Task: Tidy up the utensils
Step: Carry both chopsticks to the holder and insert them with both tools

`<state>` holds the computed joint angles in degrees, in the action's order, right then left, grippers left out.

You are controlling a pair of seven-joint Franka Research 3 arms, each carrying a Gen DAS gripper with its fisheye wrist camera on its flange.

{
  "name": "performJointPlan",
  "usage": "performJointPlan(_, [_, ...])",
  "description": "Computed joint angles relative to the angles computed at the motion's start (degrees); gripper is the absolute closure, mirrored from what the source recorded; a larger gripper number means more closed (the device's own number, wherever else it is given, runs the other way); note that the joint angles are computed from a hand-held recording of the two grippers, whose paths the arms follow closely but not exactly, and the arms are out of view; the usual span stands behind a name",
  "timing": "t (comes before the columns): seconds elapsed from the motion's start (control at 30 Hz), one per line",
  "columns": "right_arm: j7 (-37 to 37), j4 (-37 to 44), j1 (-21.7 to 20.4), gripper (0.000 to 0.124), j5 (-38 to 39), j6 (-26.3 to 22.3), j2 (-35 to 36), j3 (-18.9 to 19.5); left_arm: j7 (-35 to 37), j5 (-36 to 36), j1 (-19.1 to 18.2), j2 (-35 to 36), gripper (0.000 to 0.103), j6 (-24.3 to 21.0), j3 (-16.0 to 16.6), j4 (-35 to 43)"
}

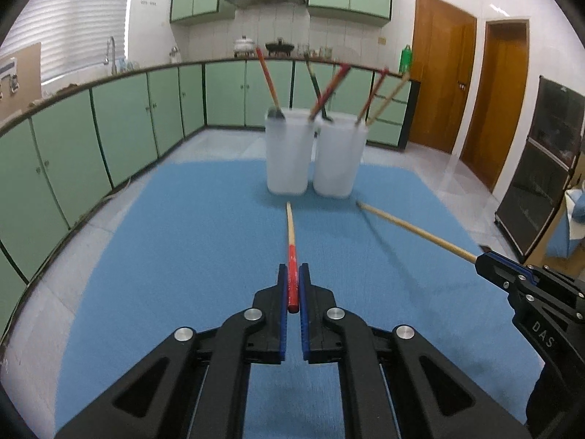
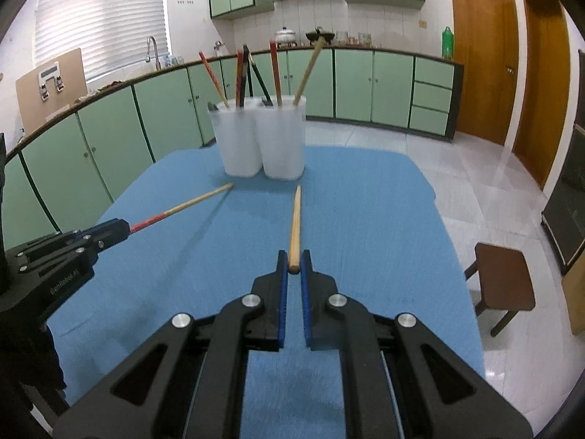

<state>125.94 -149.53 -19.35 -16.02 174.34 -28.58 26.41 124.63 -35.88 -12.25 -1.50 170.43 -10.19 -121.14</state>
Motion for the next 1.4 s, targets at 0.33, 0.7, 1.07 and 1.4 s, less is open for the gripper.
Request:
performJointPlan(0.33, [-6.4, 5.0, 3.9, 0.118, 2.6, 0.5, 1.0, -5.7, 11.3, -11.2, -0.6, -0.2, 0.097, 0.4, 1.0, 5.7])
performJointPlan(0.7, [-16.5, 17.3, 11.2, 0.118, 6.1, -2.6, 7.7, -13.6, 12.9, -10.4, 3.2, 5.5, 0.098, -6.3, -1.6, 17.7])
performJointPlan(1.07, [-24.5, 29.1, 17.3, 0.118, 7.8, -6.8, 13.0, -19.1, 13.5, -10.1, 7.9, 10.3, 0.098, -11.0, -5.4, 27.2])
performJointPlan(1.4, [-20.8, 46.0, 17.1, 0.118, 0.7, -6.8, 22.5, -21.5, 11.6, -4.8, 9.0, 19.1, 0.098, -9.7, -9.2, 44.1])
